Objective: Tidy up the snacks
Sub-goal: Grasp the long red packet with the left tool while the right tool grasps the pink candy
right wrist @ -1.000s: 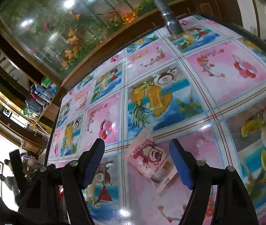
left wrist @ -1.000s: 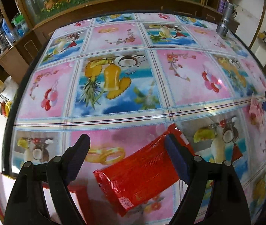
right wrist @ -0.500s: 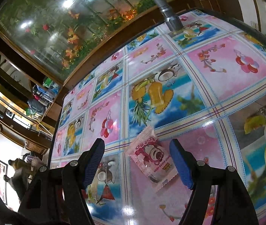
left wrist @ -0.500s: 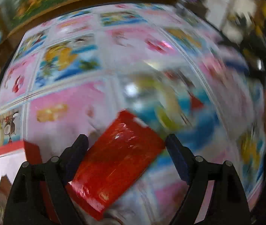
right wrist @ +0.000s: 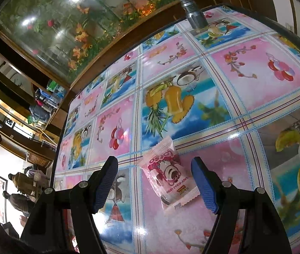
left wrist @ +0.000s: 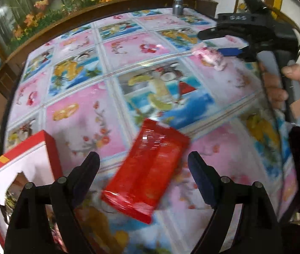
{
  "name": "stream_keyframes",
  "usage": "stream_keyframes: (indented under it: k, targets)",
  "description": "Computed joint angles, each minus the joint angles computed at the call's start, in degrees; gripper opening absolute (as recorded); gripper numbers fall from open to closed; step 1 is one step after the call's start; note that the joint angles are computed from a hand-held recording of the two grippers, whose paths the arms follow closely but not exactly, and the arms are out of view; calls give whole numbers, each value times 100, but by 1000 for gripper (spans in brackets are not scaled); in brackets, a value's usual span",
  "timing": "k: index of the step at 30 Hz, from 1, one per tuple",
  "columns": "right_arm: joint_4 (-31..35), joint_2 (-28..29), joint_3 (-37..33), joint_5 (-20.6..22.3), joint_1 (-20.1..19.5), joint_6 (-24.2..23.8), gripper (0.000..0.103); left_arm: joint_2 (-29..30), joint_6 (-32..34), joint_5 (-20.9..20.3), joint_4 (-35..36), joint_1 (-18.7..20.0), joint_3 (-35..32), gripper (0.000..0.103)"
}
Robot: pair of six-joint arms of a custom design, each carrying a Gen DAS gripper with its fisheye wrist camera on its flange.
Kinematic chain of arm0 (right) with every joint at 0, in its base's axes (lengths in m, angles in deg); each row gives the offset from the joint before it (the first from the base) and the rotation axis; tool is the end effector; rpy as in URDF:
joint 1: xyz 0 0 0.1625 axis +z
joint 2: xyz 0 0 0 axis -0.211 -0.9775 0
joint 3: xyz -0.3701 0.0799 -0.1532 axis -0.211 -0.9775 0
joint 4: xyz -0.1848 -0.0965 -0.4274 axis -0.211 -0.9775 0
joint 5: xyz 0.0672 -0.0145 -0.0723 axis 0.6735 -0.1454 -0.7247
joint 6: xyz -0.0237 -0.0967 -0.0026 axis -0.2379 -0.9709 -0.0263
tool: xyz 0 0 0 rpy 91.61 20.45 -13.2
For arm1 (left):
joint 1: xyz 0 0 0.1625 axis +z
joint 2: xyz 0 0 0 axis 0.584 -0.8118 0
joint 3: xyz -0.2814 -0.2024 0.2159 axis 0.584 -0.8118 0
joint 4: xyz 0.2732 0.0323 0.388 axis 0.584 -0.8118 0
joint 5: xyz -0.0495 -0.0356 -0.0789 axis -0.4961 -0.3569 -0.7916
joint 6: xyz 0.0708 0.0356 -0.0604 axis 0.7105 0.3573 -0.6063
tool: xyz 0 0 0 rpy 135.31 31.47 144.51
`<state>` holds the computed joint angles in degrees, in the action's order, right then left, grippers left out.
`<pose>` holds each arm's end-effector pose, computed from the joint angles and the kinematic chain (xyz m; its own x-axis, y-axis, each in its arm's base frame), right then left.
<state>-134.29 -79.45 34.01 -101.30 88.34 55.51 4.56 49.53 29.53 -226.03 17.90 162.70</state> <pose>-0.0718 -0.7825 0.3249 -0.9456 0.2442 0.2149 0.0265 0.7162 -0.6974 -0.3138 -0.7513 -0.0434 -0.5223 0.6026 -0.6034 0.7376 0.6743 0.0349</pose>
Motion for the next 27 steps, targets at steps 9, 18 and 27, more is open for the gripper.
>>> stream_keyframes:
  k: [9,18,27]
  targets:
    - [-83,165,-81,-441,105,-296,75,96,247,-188,543,121,-175,86]
    - [-1302,767,-281,-2434,488,-1527,74,211,253,-414,589,140,-339,86]
    - [-1753,891,-312,-2872,539,-1872,43,216,106,-510,440,139,-277,86]
